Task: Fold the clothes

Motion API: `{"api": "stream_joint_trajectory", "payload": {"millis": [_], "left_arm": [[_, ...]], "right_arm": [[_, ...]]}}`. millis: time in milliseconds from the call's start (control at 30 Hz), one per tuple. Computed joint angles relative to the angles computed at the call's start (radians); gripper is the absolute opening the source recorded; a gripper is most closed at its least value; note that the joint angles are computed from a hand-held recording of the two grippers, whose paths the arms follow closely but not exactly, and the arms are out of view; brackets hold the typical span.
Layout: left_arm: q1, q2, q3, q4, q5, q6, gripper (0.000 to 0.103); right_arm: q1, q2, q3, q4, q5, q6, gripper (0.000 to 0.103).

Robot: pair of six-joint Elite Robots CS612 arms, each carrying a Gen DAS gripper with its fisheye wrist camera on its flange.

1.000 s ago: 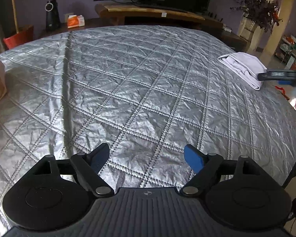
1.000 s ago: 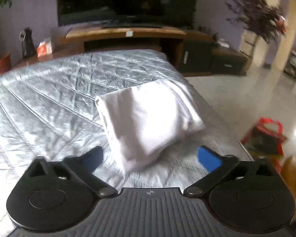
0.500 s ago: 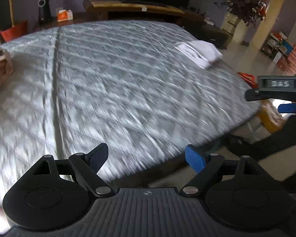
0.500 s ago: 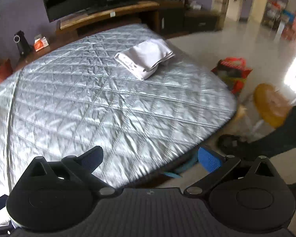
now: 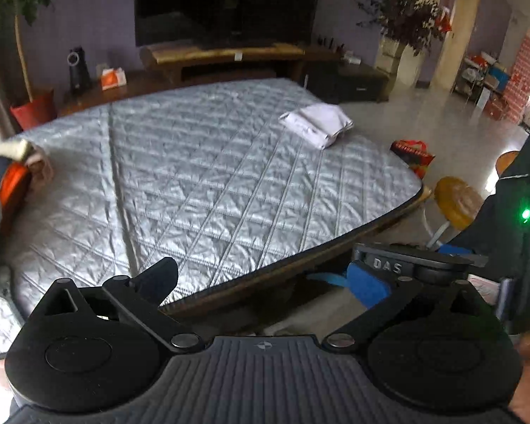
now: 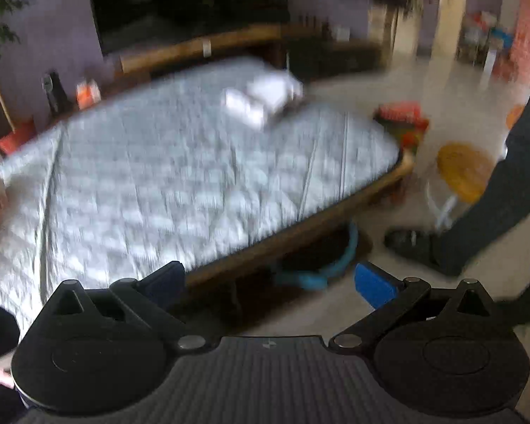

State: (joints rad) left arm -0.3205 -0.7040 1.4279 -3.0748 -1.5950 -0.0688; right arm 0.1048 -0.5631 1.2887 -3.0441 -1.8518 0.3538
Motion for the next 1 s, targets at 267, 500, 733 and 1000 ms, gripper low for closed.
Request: {"api": "stream_joint_trajectory", "payload": {"millis": [267, 500, 733, 1000], "left_arm": [[-0.01, -0.045, 0.054, -0.046, 0.04, 0.022, 0.103], [-0.017, -0.064, 0.08, -0.035, 0.06, 0.047, 0.103], [-0.021, -0.077, 0.098, -0.045, 0.066, 0.069, 0.103], [-0.018, -0.078, 0.095, -0.027, 0.06, 0.061, 0.103]], "right_arm": [[-0.016, -0.006, 0.005, 0.025, 0.019, 0.062, 0.103], [-0.01, -0.026, 0.055, -0.016, 0.007, 0.063, 0.103], [-0.012, -0.036, 0.076, -0.037, 0.013, 0.061, 0.103], [-0.008, -0.037, 0.081, -0.051, 0.008, 0.04, 0.103]]}}
